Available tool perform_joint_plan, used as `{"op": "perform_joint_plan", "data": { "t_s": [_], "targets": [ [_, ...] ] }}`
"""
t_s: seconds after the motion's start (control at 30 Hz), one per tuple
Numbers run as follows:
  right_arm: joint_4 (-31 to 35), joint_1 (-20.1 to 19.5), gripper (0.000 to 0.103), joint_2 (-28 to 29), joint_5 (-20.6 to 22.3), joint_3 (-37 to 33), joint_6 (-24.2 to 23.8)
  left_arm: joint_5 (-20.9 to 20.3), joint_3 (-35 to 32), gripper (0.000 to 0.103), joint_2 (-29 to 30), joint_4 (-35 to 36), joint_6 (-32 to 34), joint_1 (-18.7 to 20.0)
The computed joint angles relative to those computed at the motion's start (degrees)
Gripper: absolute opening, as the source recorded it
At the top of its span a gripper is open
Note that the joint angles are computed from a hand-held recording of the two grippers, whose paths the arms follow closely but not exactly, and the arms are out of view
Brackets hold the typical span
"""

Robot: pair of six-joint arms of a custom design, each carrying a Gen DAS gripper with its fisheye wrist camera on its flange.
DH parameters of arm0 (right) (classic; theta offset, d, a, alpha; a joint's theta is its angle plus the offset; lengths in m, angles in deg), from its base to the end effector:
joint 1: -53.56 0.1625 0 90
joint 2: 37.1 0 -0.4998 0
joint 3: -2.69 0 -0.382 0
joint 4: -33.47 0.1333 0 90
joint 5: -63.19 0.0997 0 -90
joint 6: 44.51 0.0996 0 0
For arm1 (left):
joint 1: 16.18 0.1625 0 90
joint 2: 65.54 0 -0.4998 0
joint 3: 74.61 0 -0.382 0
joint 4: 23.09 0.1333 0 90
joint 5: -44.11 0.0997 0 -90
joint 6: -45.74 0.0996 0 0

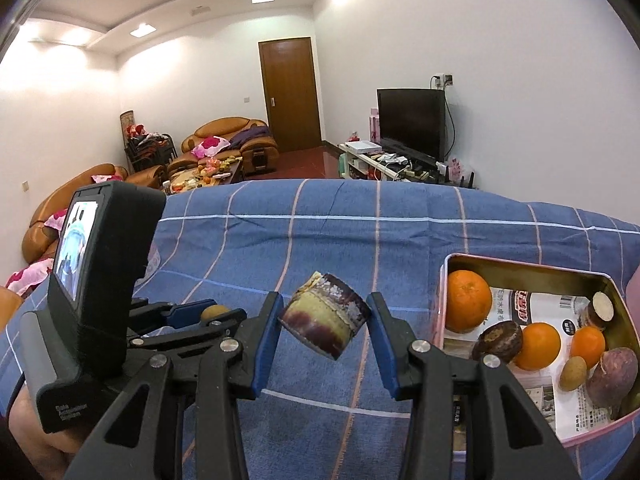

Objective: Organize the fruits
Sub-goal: 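Carry the kiwi and jar over to the tin tray with both tools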

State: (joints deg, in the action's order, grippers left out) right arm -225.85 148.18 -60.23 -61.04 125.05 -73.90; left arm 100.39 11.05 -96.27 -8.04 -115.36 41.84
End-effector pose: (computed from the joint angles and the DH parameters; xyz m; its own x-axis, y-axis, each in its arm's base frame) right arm 0.1181 -0.5018 0.0475 -0.7417 0.2347 0.6283 -0.4492 0.5218 -0.7252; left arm -0.1492 -0.5951 -0.0067 -0.6015 0.5224 -0.6044 0.7319 0.6635 -0.1549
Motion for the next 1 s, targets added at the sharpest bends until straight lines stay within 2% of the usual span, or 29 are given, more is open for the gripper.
{"op": "perform_joint_plan", "data": {
  "t_s": [0.13,0.3,0.47,0.73,1.0],
  "targets": [
    [0.92,-0.16,0.045,-0.20,-0.18,-0.35,0.09,-0.11,2.04,0.028,-1.22,-2.56,0.67,-0.20],
    [-0.20,0.12,0.045,0.31,-0.28,-0.50,-0.96,-1.85,8.77,0.028,-4.74,-11.03,1.81,-1.26],
    [-2.52,0.60,0.045,1.23,-0.29,-0.59,-2.67,-3.41,12.62,0.028,-6.87,-16.19,2.20,-1.97],
    [-5.21,1.46,0.045,2.27,-0.72,-0.64,-4.95,-3.86,14.52,0.028,-8.86,-17.97,-0.54,-1.84],
    [-5.83,1.81,0.045,2.59,-0.63,0.12,-4.96,-4.08,16.96,0.028,-10.60,-20.62,-1.59,-1.79]
  ]
}}
